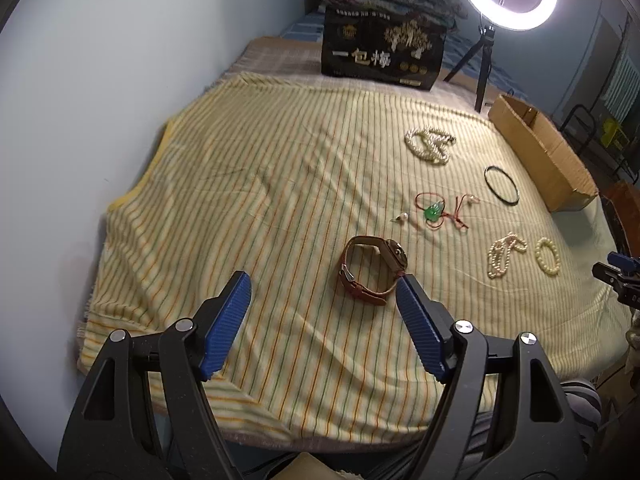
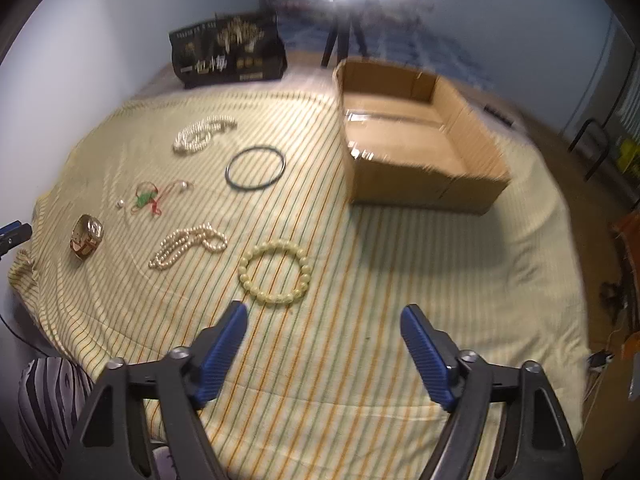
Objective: Organize jewelry
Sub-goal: 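Move the right tool to the pale green bead bracelet while the left tool approaches the brown watch, then close the right tool on the bead bracelet while the left tool closes on the watch strap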
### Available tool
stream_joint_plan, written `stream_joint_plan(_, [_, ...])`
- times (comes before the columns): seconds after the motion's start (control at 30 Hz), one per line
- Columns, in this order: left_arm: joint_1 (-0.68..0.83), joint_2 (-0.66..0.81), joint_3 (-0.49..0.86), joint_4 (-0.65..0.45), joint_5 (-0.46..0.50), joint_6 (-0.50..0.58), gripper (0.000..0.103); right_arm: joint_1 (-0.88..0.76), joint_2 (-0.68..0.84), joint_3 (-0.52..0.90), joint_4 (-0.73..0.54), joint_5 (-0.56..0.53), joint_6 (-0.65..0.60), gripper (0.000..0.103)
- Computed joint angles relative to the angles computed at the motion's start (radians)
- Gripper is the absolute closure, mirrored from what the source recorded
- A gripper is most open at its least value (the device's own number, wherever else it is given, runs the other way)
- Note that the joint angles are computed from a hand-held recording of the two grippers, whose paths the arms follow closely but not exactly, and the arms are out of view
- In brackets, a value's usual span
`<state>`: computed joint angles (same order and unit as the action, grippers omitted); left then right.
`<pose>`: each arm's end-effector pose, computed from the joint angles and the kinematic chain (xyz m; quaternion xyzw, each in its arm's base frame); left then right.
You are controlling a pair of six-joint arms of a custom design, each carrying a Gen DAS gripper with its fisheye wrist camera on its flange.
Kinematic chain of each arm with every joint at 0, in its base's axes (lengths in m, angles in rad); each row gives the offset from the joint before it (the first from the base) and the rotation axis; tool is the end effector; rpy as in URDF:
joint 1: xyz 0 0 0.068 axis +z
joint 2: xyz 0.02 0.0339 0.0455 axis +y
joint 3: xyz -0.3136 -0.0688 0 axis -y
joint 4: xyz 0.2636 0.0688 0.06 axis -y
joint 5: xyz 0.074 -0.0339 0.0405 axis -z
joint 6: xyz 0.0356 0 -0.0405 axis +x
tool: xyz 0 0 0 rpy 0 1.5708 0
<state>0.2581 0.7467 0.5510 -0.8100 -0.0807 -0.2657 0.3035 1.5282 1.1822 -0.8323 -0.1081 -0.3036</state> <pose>0.1140 0.0331 0.2416 -0.2593 0.9239 0.0377 0.2787 0.3012 0.0983 0.2928 -0.3028 0.9314 0.0530 0.1947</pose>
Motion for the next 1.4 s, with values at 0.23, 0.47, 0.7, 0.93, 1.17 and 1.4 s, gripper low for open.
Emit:
stream_joint_plan(0.23, [0.005, 0.157, -0.027, 0.107, 0.015, 0.028, 0.026, 0.015, 0.149, 0.064, -0.031, -0.016, 0.033, 0.040])
stream_joint_plan(0.47, [0.046, 0.260, -0.030, 0.167, 0.026, 0.029, 0.025, 0.024, 0.223, 0.120, -0.046, -0.009, 0.044, 0.051])
stream_joint_plan(0.7, [0.125, 0.328, -0.030, 0.197, 0.105, 0.060, 0.026, -0.001, 0.286, 0.174, -0.078, -0.056, 0.079, 0.063])
stream_joint_plan(0.93, [0.184, 0.431, -0.036, 0.250, 0.197, 0.064, 0.046, -0.017, 0.337, 0.227, -0.120, -0.107, 0.092, 0.070])
stream_joint_plan(1.17, [0.172, 0.465, -0.039, 0.276, 0.199, 0.071, 0.057, -0.013, 0.379, 0.276, -0.162, -0.143, 0.100, 0.074])
stream_joint_plan(1.4, [0.139, 0.493, -0.039, 0.309, 0.168, 0.062, 0.064, 0.005, 0.404, 0.291, -0.176, -0.128, 0.096, 0.080])
